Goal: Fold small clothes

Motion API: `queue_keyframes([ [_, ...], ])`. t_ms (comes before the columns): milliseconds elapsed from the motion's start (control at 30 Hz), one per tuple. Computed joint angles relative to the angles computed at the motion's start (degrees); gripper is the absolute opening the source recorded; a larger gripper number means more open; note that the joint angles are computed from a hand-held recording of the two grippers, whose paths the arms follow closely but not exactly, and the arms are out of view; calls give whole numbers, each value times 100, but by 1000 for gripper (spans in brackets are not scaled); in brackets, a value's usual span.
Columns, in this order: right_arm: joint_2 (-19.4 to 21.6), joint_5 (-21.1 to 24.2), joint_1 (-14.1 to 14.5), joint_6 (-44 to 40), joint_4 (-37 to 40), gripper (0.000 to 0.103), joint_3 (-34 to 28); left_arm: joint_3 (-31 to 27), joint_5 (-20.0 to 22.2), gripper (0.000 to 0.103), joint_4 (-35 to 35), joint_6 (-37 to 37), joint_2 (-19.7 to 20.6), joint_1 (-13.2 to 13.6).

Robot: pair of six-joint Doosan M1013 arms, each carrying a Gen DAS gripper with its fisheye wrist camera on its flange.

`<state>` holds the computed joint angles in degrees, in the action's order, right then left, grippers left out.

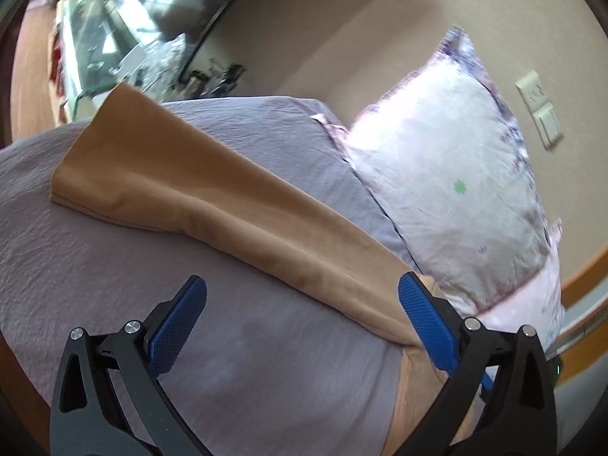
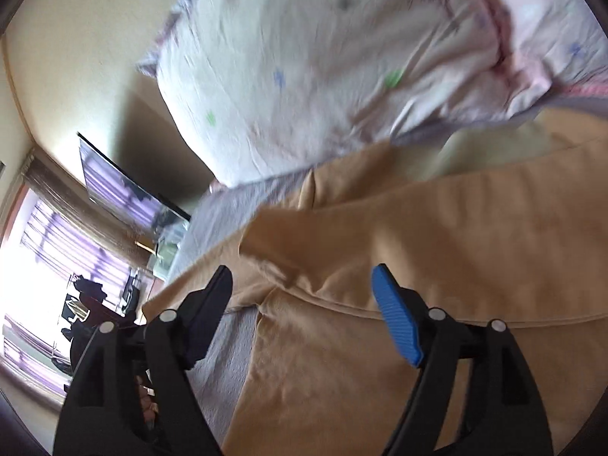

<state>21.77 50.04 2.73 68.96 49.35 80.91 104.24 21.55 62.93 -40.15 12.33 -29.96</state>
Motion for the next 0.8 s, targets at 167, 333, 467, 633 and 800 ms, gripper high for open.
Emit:
queue_keyframes([
  [167, -125, 97, -229, -136, 274, 81, 256, 139, -218, 87, -125, -723, -19, 245],
  [333, -114, 212, -316, -251, 658, 81, 384, 278, -247, 70, 230, -1682, -64, 445],
  [467, -182, 409, -352, -454, 802, 82, 474, 410, -401, 36, 509, -2599, -79, 618],
  [633, -321, 445, -405, -784, 913, 85, 576, 161, 266, 9, -891, -727, -76, 605],
  [800, -595, 136, -562, -1084, 990, 85, 820, -904, 1016, 8, -814, 1323, 144, 176],
])
